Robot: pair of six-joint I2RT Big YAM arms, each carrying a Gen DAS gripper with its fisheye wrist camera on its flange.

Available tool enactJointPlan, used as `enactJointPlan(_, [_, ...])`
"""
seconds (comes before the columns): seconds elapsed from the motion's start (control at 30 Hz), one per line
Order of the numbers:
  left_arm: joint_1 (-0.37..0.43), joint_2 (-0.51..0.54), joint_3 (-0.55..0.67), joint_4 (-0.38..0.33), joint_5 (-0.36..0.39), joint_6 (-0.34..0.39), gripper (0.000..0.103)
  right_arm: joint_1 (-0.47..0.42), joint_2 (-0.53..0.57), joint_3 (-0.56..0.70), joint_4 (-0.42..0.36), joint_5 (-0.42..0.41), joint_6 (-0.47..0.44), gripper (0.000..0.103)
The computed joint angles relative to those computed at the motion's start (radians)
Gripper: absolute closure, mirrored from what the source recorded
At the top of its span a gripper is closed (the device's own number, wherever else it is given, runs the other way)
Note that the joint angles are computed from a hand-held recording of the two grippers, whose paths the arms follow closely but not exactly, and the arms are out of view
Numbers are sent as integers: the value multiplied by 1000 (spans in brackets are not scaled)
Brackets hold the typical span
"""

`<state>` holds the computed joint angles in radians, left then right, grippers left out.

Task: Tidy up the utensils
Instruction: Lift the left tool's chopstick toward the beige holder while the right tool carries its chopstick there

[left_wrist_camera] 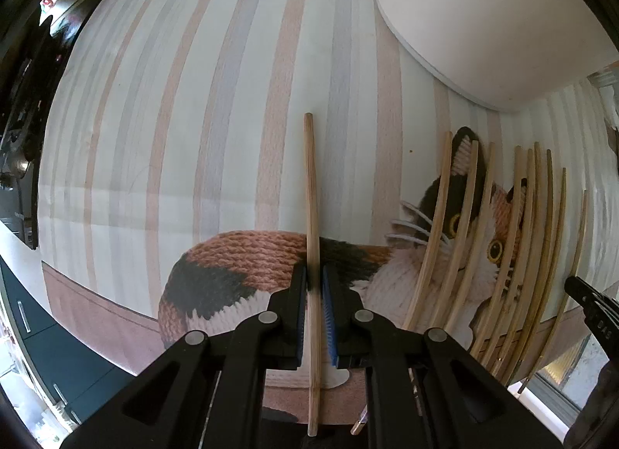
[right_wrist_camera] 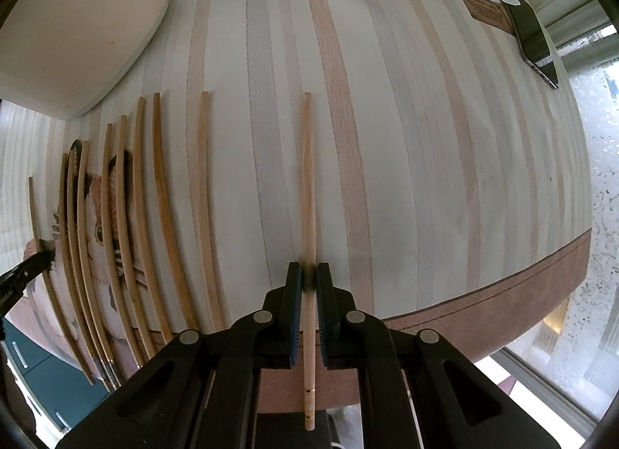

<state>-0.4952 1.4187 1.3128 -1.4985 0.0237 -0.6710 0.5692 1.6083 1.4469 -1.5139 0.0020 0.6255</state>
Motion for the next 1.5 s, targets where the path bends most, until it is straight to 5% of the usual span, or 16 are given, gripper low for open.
enactJointPlan(0.13, [-18,-5,-6,11,-13,6,98,20,13,15,-8,19,10,94])
enactJointPlan(0.43, [-89,-53,54,-39,-197,-36,99,55,-38,-3,34,52,106,96])
enactJointPlan(0.67, [-106,-91,195,-79,-333,-63,99,86,-83,87,46,131,163,96])
enactJointPlan(0.87, [-56,-85,356,-77,-388,-12,99,101,-102,192,64,194,176,96])
enactJointPlan(1.2, [-4,29,815,-86,-372,49,99,97,-83,467,130,245,132,96])
enactJointPlan(1.5, [62,279,1217,-151,-293,70,99,22,146,864,162,235,59,96])
